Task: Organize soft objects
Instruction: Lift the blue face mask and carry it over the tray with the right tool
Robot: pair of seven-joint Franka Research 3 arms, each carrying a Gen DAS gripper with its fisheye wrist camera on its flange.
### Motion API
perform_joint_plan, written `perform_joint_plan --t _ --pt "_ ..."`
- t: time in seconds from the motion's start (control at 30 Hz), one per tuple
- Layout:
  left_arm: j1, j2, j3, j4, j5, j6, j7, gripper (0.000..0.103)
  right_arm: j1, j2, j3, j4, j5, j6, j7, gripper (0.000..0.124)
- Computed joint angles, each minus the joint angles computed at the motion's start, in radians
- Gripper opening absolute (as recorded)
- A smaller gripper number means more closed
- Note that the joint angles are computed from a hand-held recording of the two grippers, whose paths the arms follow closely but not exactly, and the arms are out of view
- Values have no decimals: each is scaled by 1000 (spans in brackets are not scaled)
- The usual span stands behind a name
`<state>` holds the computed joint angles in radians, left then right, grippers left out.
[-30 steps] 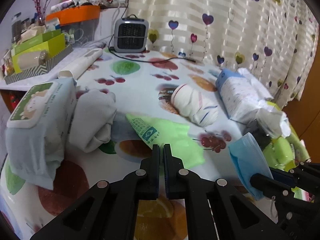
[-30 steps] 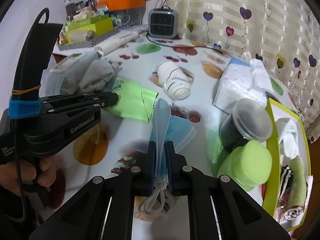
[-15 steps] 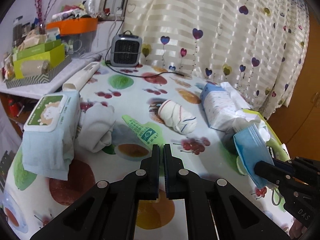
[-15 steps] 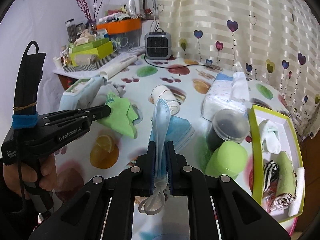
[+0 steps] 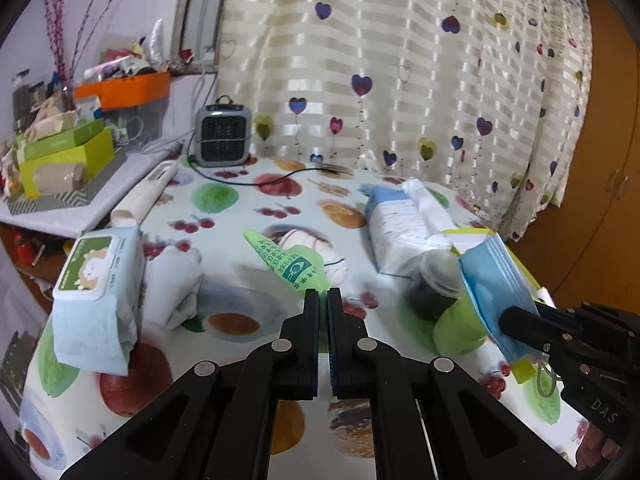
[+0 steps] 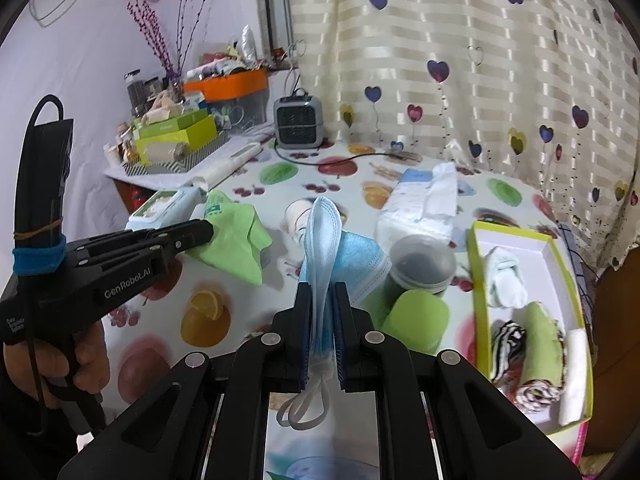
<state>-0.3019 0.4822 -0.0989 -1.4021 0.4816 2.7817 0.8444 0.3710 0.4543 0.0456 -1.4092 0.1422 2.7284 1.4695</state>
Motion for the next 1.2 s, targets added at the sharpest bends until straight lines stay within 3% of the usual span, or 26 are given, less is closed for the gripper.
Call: perform_joint_plan --t 0.67,1.2 --pt "-42 71 -43 153 -63 0 155 4 -13 -70 -32 -88 -41 79 67 11" --pt "-117 246 -54 450 -133 -134 306 4 -56 -100 -38 -146 -19 113 88 11"
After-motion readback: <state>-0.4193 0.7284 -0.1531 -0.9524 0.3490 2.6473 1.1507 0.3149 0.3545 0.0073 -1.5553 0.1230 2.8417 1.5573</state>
